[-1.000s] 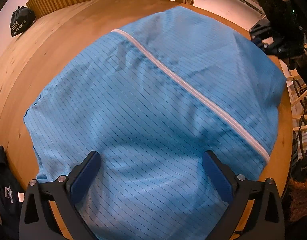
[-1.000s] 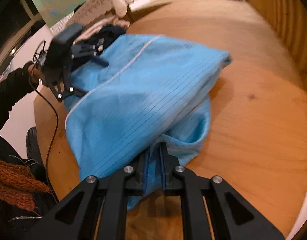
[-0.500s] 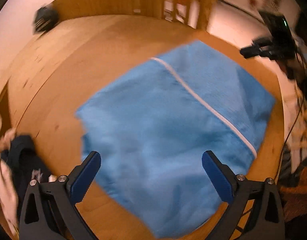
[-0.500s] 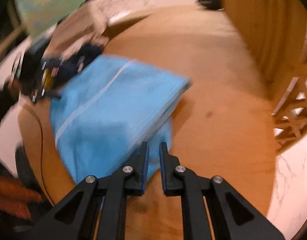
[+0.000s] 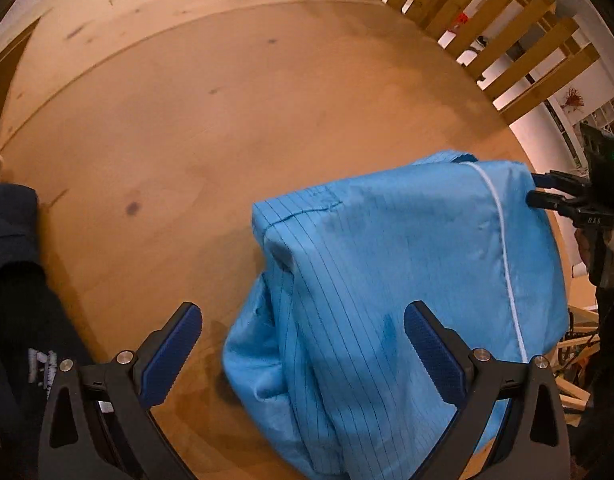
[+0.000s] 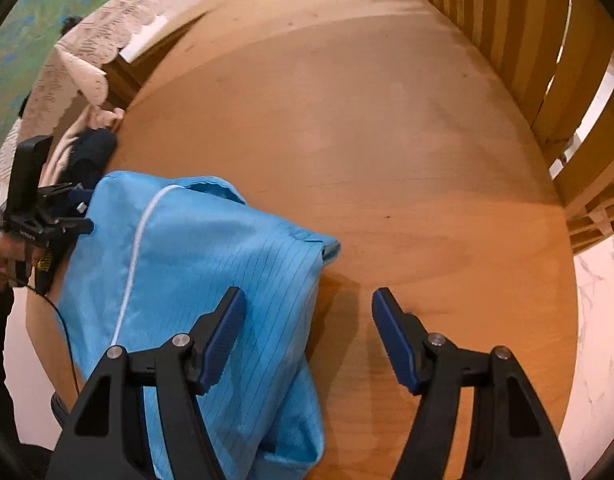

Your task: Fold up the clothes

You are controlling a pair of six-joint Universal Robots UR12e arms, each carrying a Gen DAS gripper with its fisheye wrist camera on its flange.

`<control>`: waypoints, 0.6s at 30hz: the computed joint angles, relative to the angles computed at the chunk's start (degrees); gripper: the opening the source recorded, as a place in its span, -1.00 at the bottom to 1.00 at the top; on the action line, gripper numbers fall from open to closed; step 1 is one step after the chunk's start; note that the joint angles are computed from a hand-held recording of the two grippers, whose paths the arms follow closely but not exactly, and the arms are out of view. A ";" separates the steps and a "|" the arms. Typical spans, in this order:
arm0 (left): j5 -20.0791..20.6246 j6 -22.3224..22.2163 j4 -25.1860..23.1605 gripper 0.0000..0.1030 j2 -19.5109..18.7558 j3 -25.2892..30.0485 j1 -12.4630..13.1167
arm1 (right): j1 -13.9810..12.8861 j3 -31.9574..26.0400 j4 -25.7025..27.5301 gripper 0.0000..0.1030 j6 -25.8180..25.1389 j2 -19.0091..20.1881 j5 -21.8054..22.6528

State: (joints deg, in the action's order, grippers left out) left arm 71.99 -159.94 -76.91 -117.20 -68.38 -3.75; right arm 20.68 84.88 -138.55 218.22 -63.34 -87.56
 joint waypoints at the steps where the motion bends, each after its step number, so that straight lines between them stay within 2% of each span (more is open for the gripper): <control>1: 0.31 -0.08 -0.04 0.98 -0.08 -0.07 -0.12 | -0.15 0.00 -0.26 0.27 0.26 0.14 0.61; 8: -0.99 0.83 -0.12 0.98 -0.32 -0.26 -0.15 | -0.73 0.73 -1.56 0.27 1.55 0.37 2.63; 13: -4.63 2.46 1.05 0.93 0.04 -1.13 0.17 | -1.05 2.59 -6.52 0.30 3.00 0.20 4.61; 16: -4.31 3.63 2.73 0.74 0.27 -1.59 -0.40 | -1.42 3.57 -9.56 0.31 3.85 0.18 6.44; 18: -3.70 3.82 3.14 0.55 0.27 -1.53 -0.64 | -1.40 3.63 -10.51 0.31 3.37 0.29 6.70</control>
State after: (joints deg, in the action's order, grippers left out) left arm 68.29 -156.12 -73.77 -116.92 -69.91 -4.39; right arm 19.28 88.51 -149.06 221.59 -63.05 -80.86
